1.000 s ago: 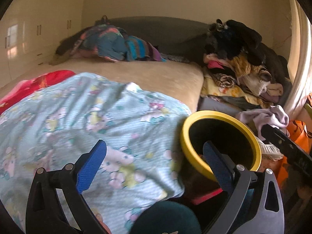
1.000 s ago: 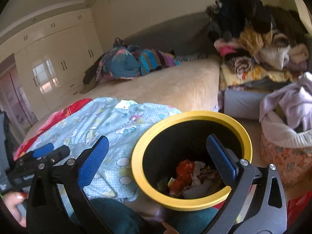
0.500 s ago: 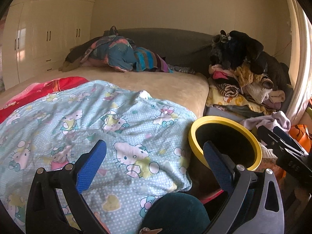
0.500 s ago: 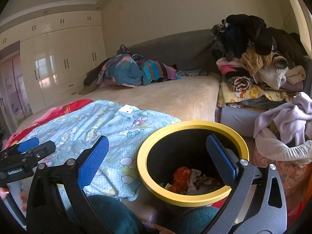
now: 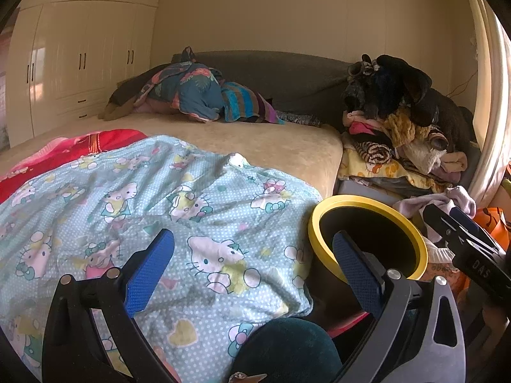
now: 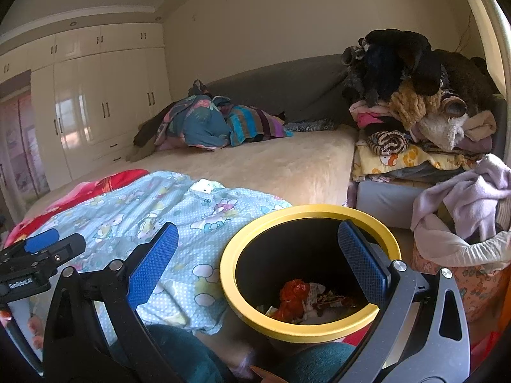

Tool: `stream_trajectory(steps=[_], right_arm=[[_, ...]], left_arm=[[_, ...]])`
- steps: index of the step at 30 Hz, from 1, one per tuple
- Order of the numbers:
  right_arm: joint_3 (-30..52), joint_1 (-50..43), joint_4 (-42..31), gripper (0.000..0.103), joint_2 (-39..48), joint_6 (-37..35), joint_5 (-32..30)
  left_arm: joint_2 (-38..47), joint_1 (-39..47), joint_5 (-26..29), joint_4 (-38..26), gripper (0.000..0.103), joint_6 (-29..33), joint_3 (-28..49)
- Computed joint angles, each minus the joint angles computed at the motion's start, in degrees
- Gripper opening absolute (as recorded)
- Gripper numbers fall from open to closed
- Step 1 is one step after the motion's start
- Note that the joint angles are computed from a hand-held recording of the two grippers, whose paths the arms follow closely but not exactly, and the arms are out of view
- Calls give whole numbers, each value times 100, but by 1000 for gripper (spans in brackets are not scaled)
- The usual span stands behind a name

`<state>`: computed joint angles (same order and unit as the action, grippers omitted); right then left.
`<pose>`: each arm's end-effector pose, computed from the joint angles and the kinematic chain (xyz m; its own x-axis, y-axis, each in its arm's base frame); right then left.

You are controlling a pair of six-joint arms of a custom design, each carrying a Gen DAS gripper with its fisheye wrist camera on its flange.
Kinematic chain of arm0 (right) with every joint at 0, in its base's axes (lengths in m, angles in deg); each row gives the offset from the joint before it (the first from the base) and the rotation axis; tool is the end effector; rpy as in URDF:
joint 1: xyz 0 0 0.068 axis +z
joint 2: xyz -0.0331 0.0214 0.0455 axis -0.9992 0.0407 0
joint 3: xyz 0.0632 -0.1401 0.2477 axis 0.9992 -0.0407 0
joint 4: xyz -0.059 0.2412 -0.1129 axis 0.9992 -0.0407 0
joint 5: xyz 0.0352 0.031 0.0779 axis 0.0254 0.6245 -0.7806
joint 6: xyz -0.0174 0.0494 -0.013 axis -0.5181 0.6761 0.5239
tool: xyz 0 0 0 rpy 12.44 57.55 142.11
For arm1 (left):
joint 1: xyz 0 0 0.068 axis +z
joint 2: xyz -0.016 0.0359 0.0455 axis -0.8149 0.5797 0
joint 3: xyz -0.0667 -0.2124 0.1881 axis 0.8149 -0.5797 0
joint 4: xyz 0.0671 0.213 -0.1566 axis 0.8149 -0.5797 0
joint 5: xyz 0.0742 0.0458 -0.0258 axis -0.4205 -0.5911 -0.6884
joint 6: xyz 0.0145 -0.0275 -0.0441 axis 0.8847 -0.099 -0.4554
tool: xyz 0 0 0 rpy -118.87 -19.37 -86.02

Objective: Collect trash

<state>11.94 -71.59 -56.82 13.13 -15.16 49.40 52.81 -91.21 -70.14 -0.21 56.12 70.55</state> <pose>0.2725 0.0680 0.2323 -0.3082 0.1901 -0.9321 0.0790 0.9816 0.1740 0.3167 -0.2212 0.2593 -0.4674 0.0151 -0.8839 0.2118 0.9726 -0.0954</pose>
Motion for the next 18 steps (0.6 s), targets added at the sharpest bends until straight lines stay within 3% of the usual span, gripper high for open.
stream_trajectory(steps=[18], right_arm=[[-23,-8,-13,92,-65,-6,36]], left_arm=[[-8,6,7,-3,97,2,12]])
